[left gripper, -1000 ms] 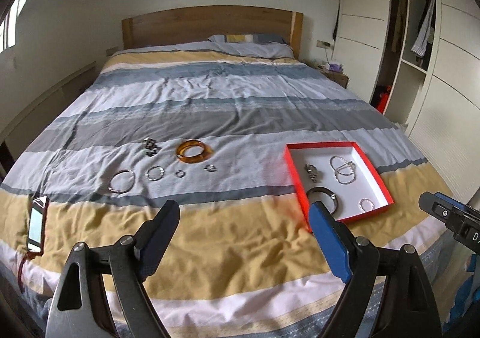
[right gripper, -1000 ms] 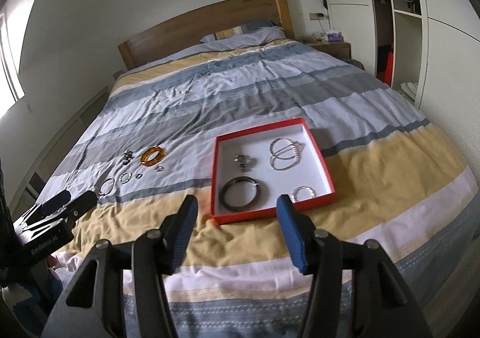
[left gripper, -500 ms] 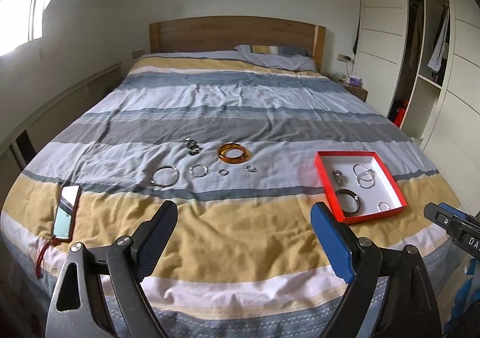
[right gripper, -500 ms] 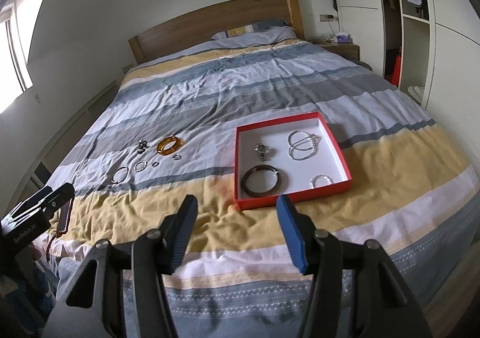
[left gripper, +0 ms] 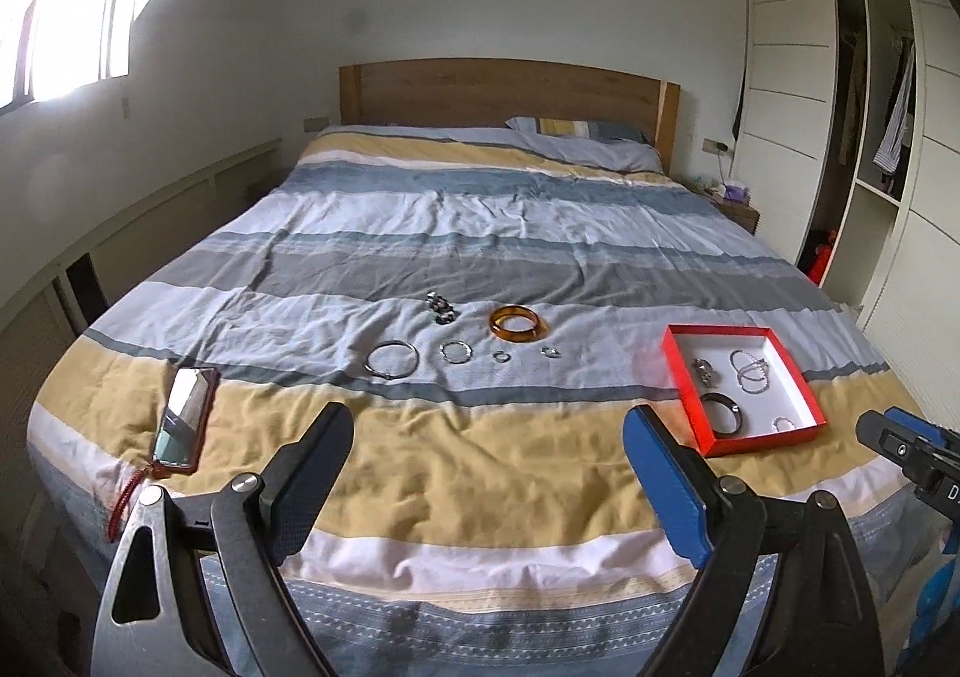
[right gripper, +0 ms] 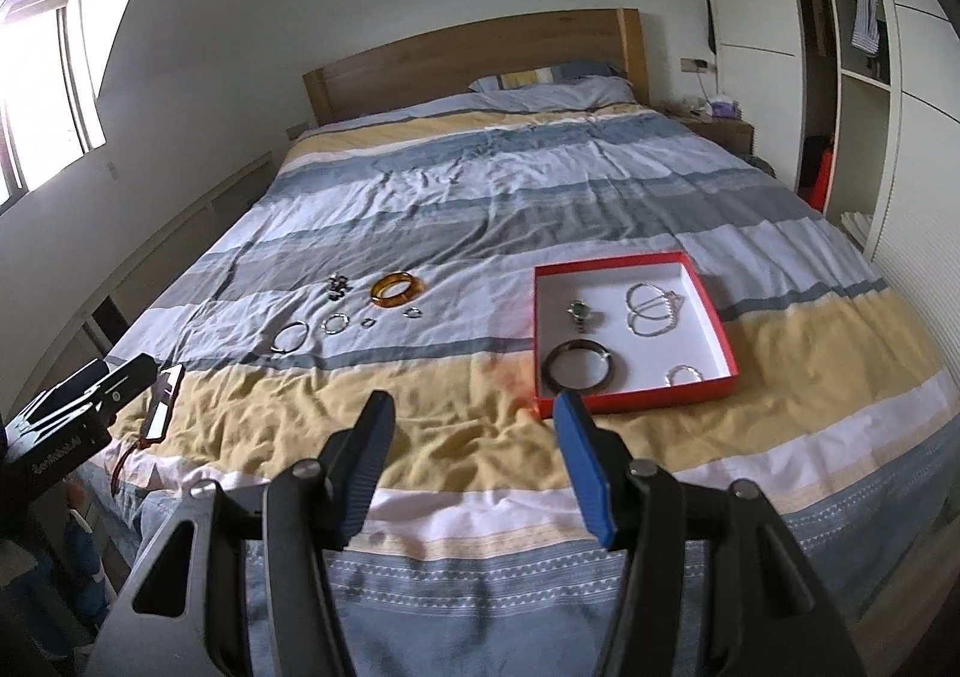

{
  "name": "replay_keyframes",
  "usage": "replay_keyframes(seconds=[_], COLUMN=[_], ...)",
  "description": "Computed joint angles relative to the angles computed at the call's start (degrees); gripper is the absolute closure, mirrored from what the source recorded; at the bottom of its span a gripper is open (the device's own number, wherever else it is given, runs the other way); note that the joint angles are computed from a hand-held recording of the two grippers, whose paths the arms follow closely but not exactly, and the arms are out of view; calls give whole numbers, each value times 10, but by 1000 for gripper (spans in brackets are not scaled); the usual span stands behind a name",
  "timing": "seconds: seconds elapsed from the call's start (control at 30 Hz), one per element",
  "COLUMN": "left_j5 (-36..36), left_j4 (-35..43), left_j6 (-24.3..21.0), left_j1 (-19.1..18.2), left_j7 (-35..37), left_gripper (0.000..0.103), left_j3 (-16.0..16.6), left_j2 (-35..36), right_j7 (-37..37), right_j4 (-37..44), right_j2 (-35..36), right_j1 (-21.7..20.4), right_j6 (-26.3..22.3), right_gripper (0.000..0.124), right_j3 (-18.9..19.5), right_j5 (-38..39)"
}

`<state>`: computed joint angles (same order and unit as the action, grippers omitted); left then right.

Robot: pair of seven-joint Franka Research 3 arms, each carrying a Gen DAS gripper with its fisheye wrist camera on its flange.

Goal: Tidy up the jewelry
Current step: 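Withdraw both tools from the box back over the bed, then grasp the large silver bangle with the left tool while the right grasps a silver ring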

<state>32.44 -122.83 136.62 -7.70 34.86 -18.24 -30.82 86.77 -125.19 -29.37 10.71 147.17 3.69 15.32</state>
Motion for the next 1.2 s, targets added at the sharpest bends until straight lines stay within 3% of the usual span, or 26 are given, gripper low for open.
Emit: replay_keyframes(seconds=[0.37,0.9,1.2], left_j5=[-1,-4,-29], left_j4=[-14,-12,-42], left_j6=[-2,-10,41], left_j1=[9,28,32], left_j7=[-7,8,33], left_gripper=[12,12,12], left_j3=[5,30,63], left_j2=[-13,33,57], right_j7=[-4,-11,-20], right_j4=[10,67,105], right_j2=[12,115,185], right_j1=[14,39,46], right_j6=[11,19,15], right_gripper=[70,70,70], right_j3=[9,13,11], right_j5=[-2,1,-4])
